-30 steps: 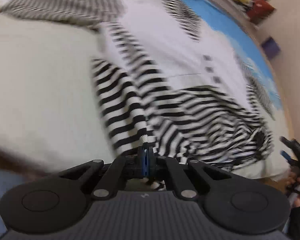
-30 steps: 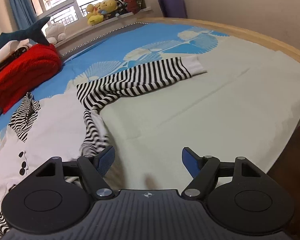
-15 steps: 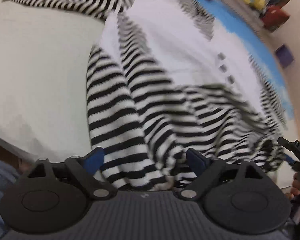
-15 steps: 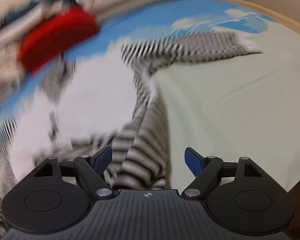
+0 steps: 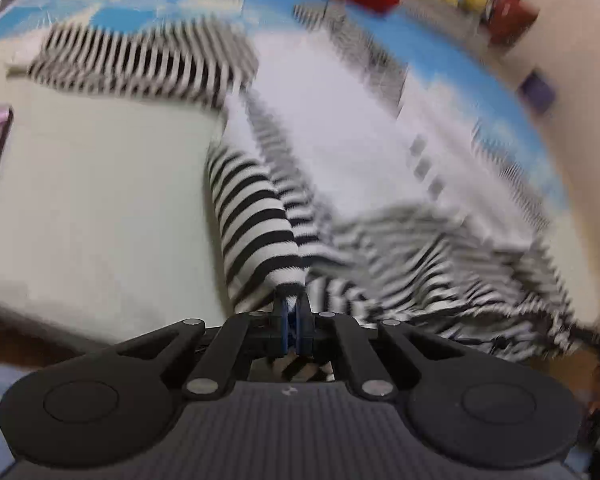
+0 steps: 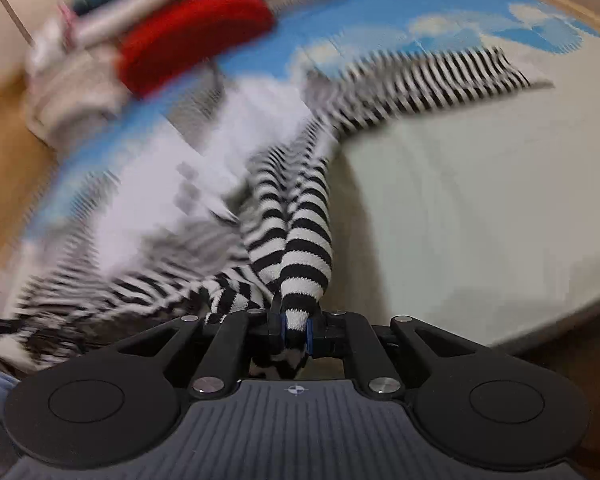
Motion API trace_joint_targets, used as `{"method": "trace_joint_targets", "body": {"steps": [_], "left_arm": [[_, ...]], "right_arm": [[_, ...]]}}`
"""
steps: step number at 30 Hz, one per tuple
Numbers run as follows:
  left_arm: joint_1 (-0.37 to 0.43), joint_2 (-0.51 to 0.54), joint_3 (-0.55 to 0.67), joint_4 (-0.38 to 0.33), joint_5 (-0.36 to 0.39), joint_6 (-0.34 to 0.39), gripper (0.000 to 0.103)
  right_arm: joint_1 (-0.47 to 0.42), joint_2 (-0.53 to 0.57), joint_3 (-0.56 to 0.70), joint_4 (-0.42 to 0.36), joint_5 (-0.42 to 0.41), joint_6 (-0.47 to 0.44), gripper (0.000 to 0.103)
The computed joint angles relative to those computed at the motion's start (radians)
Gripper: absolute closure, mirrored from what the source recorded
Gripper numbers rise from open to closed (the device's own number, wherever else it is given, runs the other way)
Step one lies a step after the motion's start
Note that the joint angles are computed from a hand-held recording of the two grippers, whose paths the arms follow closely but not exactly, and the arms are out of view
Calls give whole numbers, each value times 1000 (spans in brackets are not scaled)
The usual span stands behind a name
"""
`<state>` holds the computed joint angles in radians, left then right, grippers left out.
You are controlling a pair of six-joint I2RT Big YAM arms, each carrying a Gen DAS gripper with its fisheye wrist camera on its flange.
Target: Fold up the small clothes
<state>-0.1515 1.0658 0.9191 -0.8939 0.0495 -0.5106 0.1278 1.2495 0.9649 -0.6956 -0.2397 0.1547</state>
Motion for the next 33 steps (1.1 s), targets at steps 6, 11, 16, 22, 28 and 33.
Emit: {"method": "trace_joint_targets", "body": {"steps": [6,11,16,22,28,33], "left_arm": [[-101,54,-80,0,-137,-40,50],[-167,-91,-83,94,-182,164,38],[-275,-2,-41,188,-127,428,30],[-335,172,-12,172,-128,565,76],[-316,122,-24,130,-129,568,97],[-351,-3,-52,24,-171,615,97]], "right_arm": [[149,-19,-41,5,368,-42,32],[144,-182,-105,133,160,-247,34],[242,-112,-84,200,74,-541,36],[270,5,-53,179,151,-730,34],[276,3,-58,183,84,-706,98],[264,-148,-99,76,-81,-835,98]]}}
